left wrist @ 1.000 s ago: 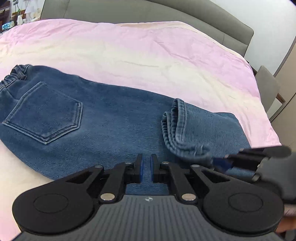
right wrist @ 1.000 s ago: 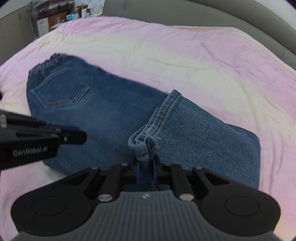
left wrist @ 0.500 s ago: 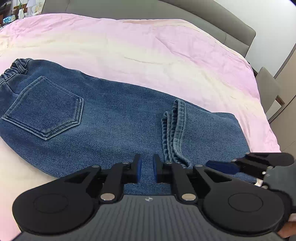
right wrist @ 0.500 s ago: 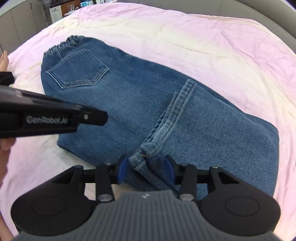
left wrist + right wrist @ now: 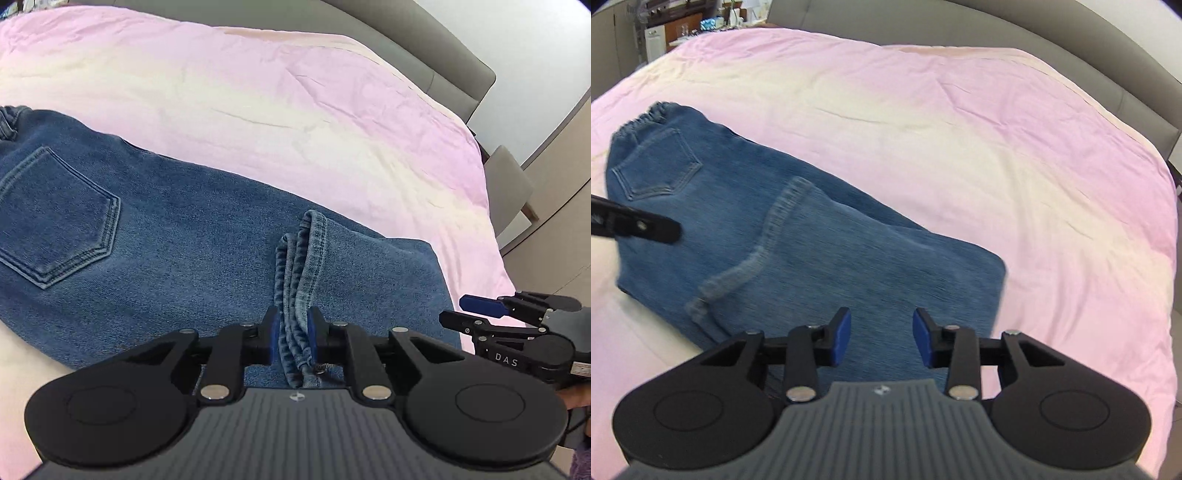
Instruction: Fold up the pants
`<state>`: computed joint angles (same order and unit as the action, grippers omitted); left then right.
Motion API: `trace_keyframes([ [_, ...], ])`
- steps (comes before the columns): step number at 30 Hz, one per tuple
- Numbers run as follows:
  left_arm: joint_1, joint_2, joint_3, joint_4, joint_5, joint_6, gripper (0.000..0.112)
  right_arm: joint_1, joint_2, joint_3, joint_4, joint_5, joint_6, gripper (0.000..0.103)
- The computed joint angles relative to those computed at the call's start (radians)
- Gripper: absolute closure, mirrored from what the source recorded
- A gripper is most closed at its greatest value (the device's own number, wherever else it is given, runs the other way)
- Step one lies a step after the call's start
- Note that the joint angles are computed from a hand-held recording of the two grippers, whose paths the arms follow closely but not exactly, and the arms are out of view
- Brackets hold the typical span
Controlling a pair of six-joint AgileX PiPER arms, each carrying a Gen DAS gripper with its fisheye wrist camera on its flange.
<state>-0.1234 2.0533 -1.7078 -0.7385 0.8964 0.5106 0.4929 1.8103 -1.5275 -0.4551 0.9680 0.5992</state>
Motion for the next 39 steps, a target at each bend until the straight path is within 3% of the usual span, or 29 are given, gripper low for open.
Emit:
trace_keyframes([
  [4, -0.007, 0.053, -0.053, -0.009, 0.018, -0.011, 0.087, -0.053, -0.013, 0.050, 0.019, -0.061, -0.019, 0.070],
  [9, -0.015, 0.144, -0.146, -0.035, 0.061, -0.059, 0.068, -0.091, 0.052, 0.030, 0.057, -0.136, -0.056, 0.070],
  [17, -0.017, 0.299, -0.308, -0.035, 0.152, -0.161, 0.066, -0.142, 0.193, -0.025, 0.280, -0.260, -0.178, 0.067],
  [20, -0.025, 0.328, -0.344, -0.039, 0.164, -0.172, 0.066, -0.142, 0.202, -0.010, 0.465, -0.308, -0.336, 0.067],
  [25, -0.038, 0.307, -0.322, -0.014, 0.136, -0.173, 0.066, -0.117, 0.200, -0.023, 0.617, -0.289, -0.481, 0.073],
  [28, -0.040, 0.250, -0.262, 0.011, 0.096, -0.144, 0.066, -0.124, 0.155, 0.027, 0.735, -0.334, -0.513, 0.074],
  [32, -0.029, 0.194, -0.206, 0.015, 0.072, -0.125, 0.066, -0.088, 0.116, 0.062, 0.740, -0.366, -0.504, 0.074],
  [34, -0.030, 0.178, -0.201, 0.037, 0.072, -0.135, 0.066, -0.085, 0.111, 0.073, 0.782, -0.384, -0.524, 0.066],
  [37, -0.025, 0.160, -0.193, 0.055, 0.075, -0.131, 0.066, -0.059, 0.117, 0.059, 0.742, -0.394, -0.476, 0.066],
  [38, -0.024, 0.160, -0.195, 0.056, 0.085, -0.132, 0.066, -0.048, 0.121, 0.046, 0.696, -0.377, -0.444, 0.067],
  [39, -0.022, 0.158, -0.195, 0.054, 0.092, -0.134, 0.066, -0.037, 0.132, 0.032, 0.659, -0.366, -0.409, 0.082],
])
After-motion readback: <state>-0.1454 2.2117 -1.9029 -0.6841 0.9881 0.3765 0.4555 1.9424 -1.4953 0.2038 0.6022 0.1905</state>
